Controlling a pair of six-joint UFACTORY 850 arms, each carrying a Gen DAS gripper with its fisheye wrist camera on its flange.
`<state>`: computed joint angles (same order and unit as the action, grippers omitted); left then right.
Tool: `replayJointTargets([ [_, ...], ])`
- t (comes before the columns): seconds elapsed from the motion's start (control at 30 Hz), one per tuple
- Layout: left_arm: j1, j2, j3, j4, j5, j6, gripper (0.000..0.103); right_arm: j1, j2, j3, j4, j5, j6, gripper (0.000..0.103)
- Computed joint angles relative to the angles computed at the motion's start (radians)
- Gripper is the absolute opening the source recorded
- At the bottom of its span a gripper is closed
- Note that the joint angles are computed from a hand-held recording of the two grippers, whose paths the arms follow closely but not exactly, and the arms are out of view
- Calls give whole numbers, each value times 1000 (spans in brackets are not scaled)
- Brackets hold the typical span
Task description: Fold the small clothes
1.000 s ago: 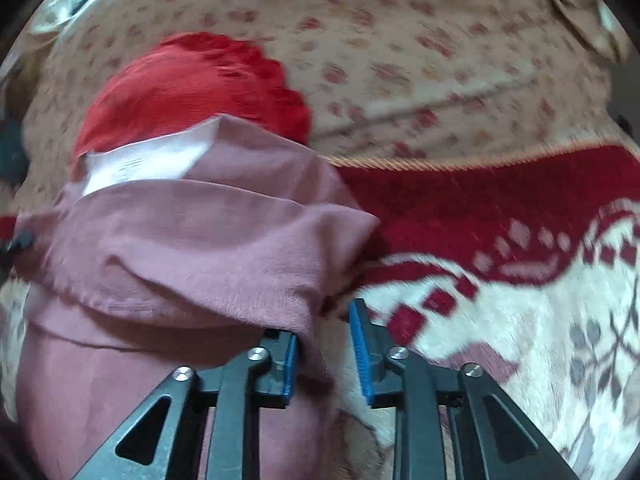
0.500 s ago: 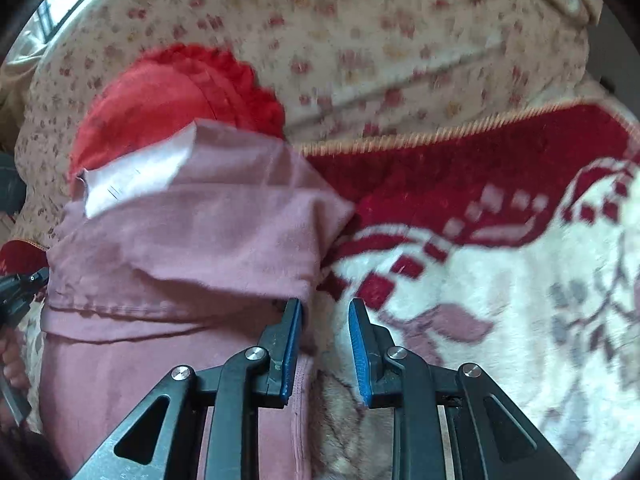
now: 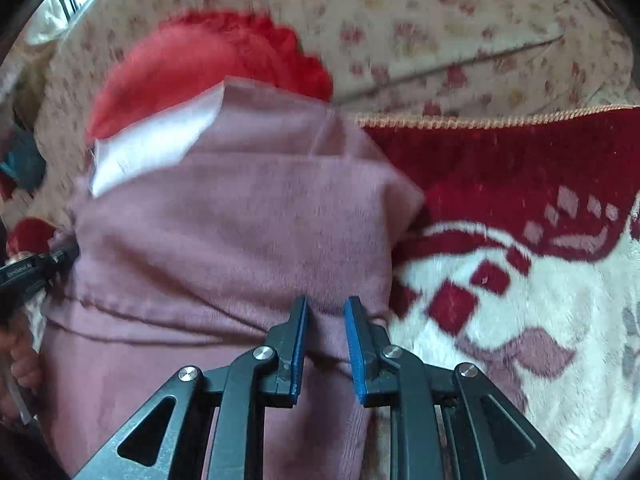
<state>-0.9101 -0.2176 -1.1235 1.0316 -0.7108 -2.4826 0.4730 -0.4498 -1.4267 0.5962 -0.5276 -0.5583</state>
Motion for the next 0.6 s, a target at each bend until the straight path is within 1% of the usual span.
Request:
replayJointTargets([
  [0.07, -2, -6, -7, -9, -8, 11, 6, -10, -1, 3, 46, -13, -19, 20],
  [0.17, 0, -5, -5, -5, -5, -5, 6, -18, -7, -8, 65, -43, -12, 23],
  [0.23, -4, -2, -1, 5, -7, -24, 6, -12, -15, -44, -17, -74, 48, 23],
  [0.27, -4, 0, 2, 9, -6, -38, 6, -2, -7, -49, -68, -43, 93, 23],
  [0.33, -7, -4, -2, 14, -8, -58, 6, 22, 21, -33, -134, 109, 136, 23],
  [0.37, -8, -3, 1, 21, -4, -70, 6, 33, 18, -38, -174, 170, 160, 25],
  [0.4, -7, 0, 7, 28, 4, -82, 6, 37, 4, -50, -180, 189, 162, 25],
  [0.47, -5, 6, 17, 42, 17, -99, 6, 39, -49, -103, -167, 169, 164, 25],
  [0.53, -4, 6, 18, 44, 20, -98, 6, 44, -118, -168, -279, 126, 298, 25],
  [0.57, -4, 4, 16, 43, 21, -94, 6, 38, -151, -199, -304, 86, 342, 25],
  [0.6, -4, 2, 14, 38, 20, -84, 6, 30, -184, -233, -287, 33, 353, 26],
])
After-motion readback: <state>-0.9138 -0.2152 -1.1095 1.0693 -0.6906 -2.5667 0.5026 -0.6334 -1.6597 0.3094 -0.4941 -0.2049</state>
